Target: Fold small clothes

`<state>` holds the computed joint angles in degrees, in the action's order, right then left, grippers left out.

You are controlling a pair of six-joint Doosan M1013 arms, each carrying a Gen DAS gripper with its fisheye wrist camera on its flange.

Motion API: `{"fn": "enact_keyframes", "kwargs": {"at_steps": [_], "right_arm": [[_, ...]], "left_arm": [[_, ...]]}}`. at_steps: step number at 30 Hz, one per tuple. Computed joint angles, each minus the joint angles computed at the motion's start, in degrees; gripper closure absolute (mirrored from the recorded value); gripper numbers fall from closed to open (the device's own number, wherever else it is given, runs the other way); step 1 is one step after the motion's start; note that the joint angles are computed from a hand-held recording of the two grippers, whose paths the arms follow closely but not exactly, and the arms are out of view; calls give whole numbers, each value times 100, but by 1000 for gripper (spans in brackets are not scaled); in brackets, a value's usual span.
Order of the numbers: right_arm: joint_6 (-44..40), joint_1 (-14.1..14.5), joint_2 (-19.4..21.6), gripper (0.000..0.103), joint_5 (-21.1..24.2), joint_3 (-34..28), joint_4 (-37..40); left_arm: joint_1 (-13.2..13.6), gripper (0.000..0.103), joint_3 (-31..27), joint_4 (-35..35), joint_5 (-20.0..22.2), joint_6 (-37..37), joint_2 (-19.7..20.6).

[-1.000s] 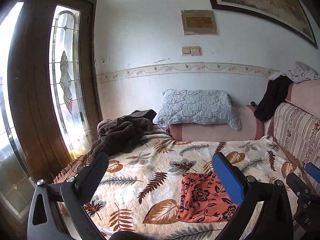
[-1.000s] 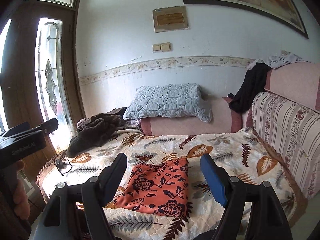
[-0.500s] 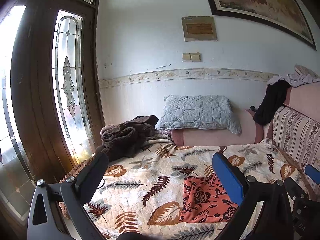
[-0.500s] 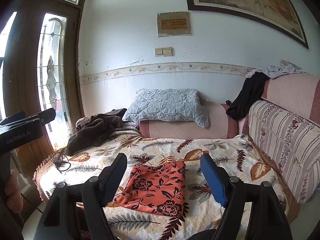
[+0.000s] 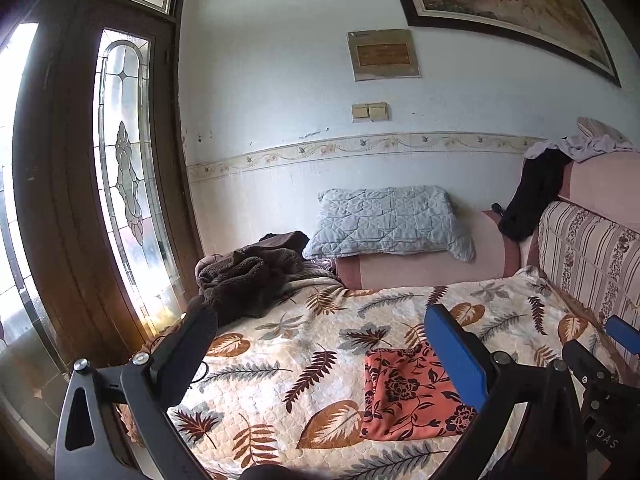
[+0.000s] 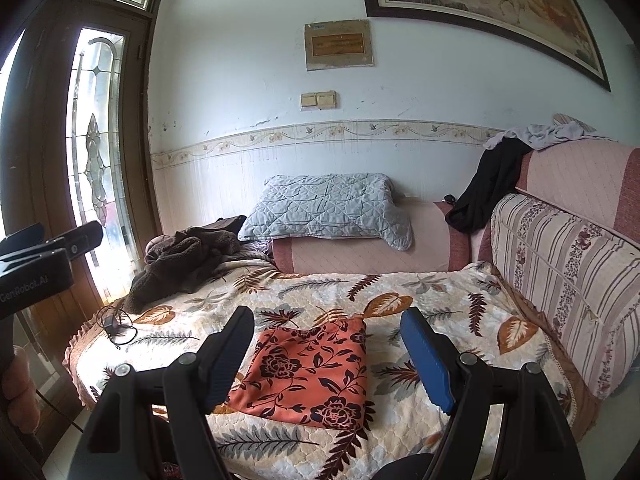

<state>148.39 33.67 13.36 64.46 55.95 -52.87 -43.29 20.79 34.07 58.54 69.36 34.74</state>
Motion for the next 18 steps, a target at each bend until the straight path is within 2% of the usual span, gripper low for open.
{"fn": "enact_keyframes", "kwargs": {"at_steps": [8, 18], "right_arm": [[494, 64, -89, 24, -10, 140, -539], [500, -5, -44, 24, -13, 142, -294]], "left_arm": [[-25, 0, 188, 3, -129, 53, -104], [-6, 0, 239, -96, -144, 189, -125]]}}
